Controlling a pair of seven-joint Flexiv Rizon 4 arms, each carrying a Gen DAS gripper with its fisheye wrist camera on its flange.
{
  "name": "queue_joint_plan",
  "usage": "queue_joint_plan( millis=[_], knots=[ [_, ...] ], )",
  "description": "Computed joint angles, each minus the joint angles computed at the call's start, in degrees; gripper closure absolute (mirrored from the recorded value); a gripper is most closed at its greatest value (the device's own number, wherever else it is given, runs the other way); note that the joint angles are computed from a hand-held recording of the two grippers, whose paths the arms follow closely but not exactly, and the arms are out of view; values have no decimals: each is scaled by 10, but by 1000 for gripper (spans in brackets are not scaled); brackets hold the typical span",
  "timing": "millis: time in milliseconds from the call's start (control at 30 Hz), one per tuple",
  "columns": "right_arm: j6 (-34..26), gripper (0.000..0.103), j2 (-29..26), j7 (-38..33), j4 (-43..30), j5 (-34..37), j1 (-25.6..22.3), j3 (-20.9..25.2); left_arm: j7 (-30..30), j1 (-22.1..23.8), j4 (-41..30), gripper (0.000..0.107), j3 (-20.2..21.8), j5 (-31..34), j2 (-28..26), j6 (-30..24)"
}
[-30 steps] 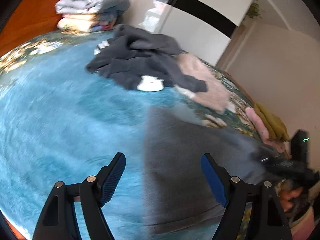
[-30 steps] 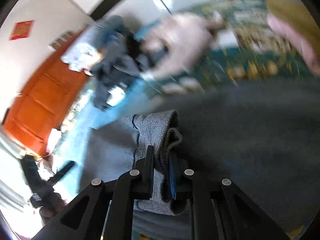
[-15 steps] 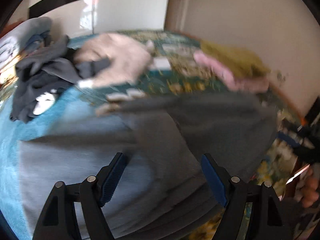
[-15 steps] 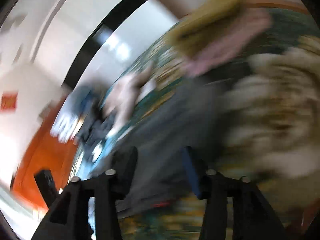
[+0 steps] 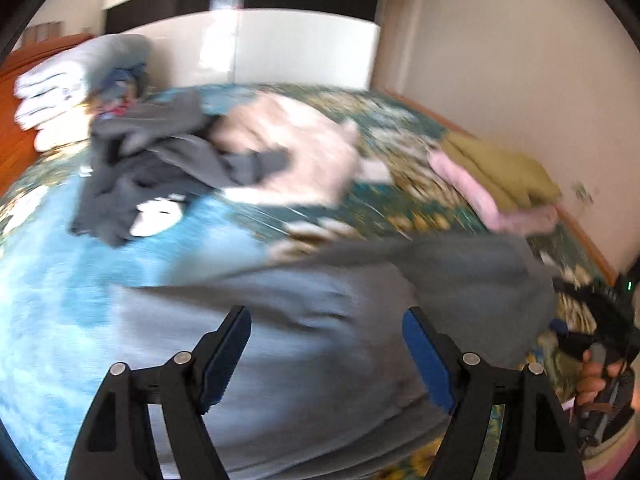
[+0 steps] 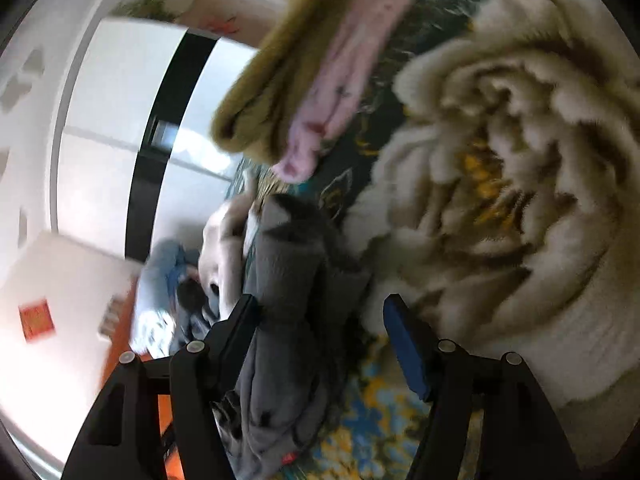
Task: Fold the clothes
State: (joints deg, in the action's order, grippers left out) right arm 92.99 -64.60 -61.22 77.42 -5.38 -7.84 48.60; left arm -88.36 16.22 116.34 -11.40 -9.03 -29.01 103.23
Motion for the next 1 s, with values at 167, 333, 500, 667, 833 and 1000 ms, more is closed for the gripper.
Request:
queue_joint_plan(
  millis=[167,333,500,667,833,1000],
  knots=[
    [-28,63,-7,19,-44,18,26,-13,-53,79,57,26,-28,18,24,51],
    [-36,85,20,5,-45,46,39,-42,-122,185,101,26,-83,89,27,84],
    [-29,86,124,-9,-29,16,144,-187,-192,275,127,26,-119,163,11,124],
    [-17,86,175,-105,-38,-76,245,-231,-264,347,155,26,-130,232,0,167],
    [-72,86,158,-246,-62,-139,306,-164,-330,409,175,26,-129,300,-15,199],
    [-196,87,93,-311,-113,-145,374,-152,-398,495,179,26,-172,378,-58,201]
  ],
)
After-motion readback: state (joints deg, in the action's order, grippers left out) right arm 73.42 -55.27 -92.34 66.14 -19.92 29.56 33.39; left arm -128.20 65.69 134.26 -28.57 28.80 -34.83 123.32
